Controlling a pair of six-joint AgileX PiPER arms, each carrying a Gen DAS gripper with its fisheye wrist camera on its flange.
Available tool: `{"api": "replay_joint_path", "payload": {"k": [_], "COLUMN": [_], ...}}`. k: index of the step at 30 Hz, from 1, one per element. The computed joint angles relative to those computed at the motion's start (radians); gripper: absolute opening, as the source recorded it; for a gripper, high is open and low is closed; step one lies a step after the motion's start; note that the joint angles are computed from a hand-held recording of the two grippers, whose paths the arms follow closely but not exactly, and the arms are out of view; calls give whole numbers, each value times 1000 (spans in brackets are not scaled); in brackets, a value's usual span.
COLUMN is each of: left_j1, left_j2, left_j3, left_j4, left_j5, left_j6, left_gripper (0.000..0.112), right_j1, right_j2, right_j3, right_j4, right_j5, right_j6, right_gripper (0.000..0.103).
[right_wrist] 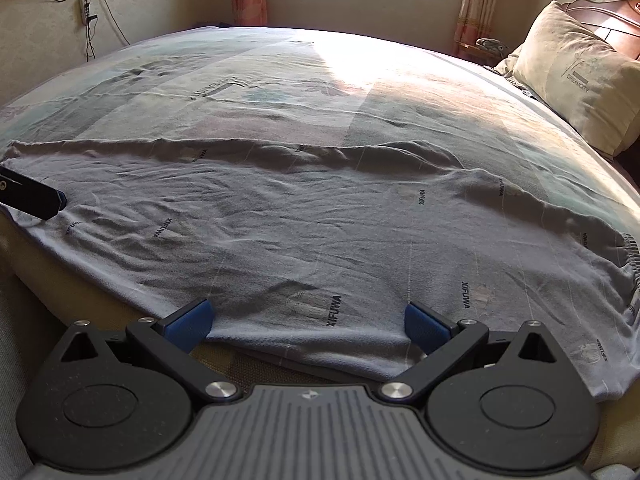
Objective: Fold clothes
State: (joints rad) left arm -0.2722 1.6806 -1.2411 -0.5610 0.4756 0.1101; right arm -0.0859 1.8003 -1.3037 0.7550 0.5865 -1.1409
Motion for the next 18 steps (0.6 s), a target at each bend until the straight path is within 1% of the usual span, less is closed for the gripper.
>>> {"api": "replay_joint_path", "payload": {"k": [1, 4, 6, 7, 8, 10, 14, 16, 18], "left_j1": [9, 65, 131, 160, 173, 197, 207, 205, 190], "left_j2": [-24, -102, -160, -186, -205, -237, -237, -206, -168], "left_j3": [29, 126, 193, 217, 230, 244, 201, 173, 151], "left_j4": [15, 117, 106, 130, 194, 284, 369, 382, 434], "left_j5": [-7, -31, -48, -52, -51, -42, -31, -25, 4], "left_j6": [-5, -100, -138, -182, -253, -339, -354, -351, -408], "left_gripper": [102, 102, 102, 102, 102, 102, 102, 102, 102], "right_j1": [-1, -2, -2, -2, -2, 0, 4, 7, 9], "right_j2": [0, -3, -3, -3, -2, -2, -4, -4, -5], "right_j3": [1, 12, 14, 13, 10, 10, 14, 14, 14], "right_j4": [4, 23, 27, 27, 23, 19, 15, 9, 4], "right_j5": [-1, -11, -13, -13, -11, -13, -22, -25, -27], "right_j6": [-4, -21, -24, -24, -20, -14, -5, 4, 10], "right_gripper": [103, 103, 103, 103, 103, 103, 103, 103, 103]}}
